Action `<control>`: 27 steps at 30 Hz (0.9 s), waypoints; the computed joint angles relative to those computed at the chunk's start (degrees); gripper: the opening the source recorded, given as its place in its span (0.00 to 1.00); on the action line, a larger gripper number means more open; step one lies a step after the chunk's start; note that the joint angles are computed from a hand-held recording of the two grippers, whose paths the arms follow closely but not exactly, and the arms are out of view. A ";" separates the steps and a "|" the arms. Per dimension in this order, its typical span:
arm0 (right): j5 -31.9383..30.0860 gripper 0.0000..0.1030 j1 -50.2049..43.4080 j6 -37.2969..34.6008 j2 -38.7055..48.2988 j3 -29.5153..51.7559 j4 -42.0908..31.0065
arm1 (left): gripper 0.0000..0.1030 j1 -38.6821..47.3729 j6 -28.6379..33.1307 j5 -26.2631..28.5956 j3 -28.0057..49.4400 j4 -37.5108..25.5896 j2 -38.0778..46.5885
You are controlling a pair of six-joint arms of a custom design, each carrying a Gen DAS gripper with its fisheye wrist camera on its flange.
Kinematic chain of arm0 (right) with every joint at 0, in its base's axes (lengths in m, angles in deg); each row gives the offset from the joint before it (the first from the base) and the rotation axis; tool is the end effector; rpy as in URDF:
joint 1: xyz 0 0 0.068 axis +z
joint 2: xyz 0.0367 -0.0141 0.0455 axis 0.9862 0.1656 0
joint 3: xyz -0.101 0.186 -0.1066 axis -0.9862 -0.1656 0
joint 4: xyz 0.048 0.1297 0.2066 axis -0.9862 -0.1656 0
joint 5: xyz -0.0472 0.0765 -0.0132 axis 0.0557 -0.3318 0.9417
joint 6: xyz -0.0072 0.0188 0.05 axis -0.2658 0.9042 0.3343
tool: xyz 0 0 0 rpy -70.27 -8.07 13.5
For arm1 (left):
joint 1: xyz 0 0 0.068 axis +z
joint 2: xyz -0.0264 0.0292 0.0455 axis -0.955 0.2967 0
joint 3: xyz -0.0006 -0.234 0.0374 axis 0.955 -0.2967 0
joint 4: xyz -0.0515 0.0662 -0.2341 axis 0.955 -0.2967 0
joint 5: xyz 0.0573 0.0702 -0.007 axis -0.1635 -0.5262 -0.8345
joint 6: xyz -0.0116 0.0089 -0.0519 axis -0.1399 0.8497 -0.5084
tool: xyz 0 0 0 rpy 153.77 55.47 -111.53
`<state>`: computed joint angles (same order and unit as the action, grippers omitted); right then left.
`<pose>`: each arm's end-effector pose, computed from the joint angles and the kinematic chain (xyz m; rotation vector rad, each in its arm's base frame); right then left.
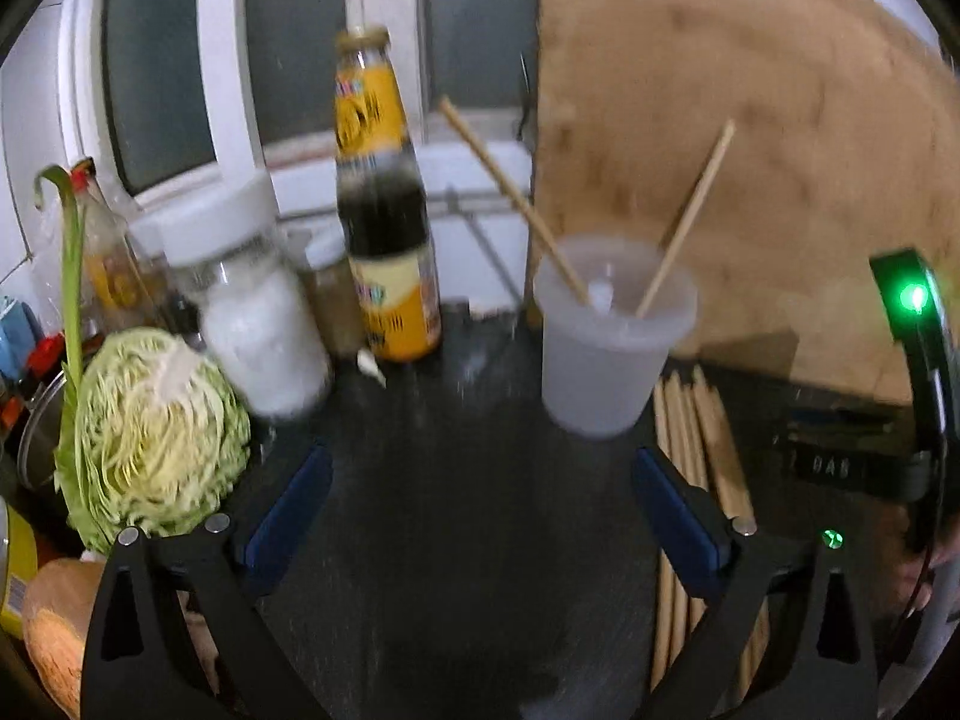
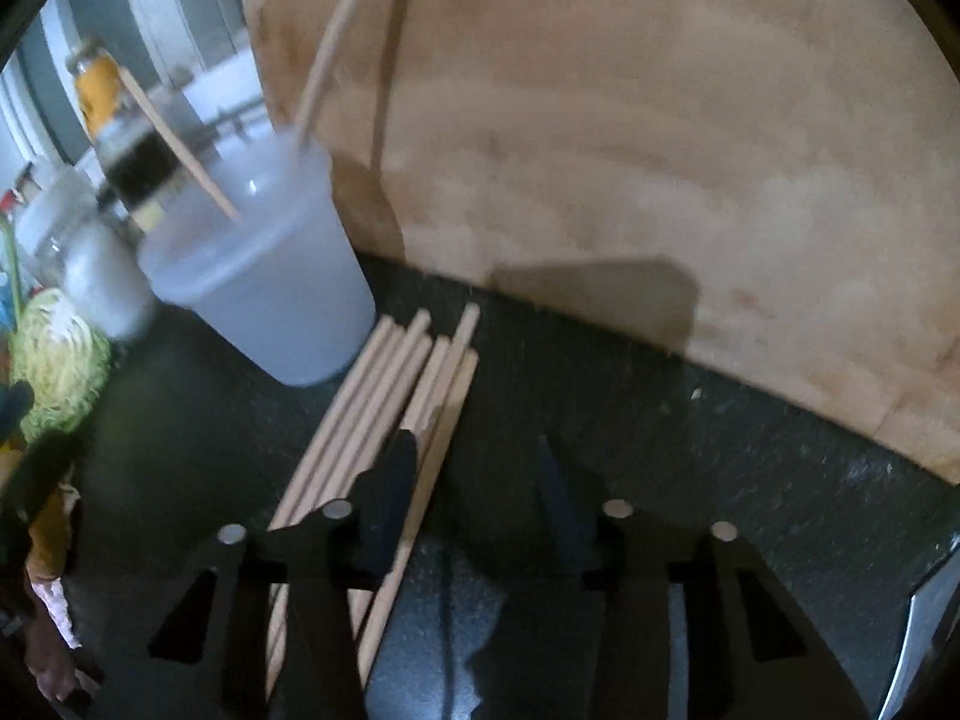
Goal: Organize utensils
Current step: 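Lower the right tool back to the pile and grasp another chopstick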
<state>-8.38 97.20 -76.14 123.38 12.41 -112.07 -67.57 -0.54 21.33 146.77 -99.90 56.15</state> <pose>0.3130 0.0954 0.2800 -0.2242 2.6676 0.1811 0.2395 0.0225 0.2962 -0.0744 2.3168 0.0916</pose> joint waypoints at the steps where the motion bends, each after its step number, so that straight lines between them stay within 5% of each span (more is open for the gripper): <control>1: -1.16 0.33 -0.15 -0.20 -0.93 -1.11 -0.21 | 0.96 -0.37 0.34 -0.24 -1.00 -0.01 -0.44; 5: -6.34 0.33 0.88 -3.59 -9.19 -8.53 0.20 | 0.96 -0.47 1.16 -0.43 -4.34 0.80 -2.46; 14: -4.38 0.22 7.95 -4.46 -16.83 -17.87 1.81 | 0.96 1.64 -1.49 -0.24 -7.22 0.23 -8.30; 27: -4.16 0.16 0.61 1.74 -5.60 -6.61 1.64 | 0.96 -0.41 -3.85 -1.20 -4.90 -1.62 -5.26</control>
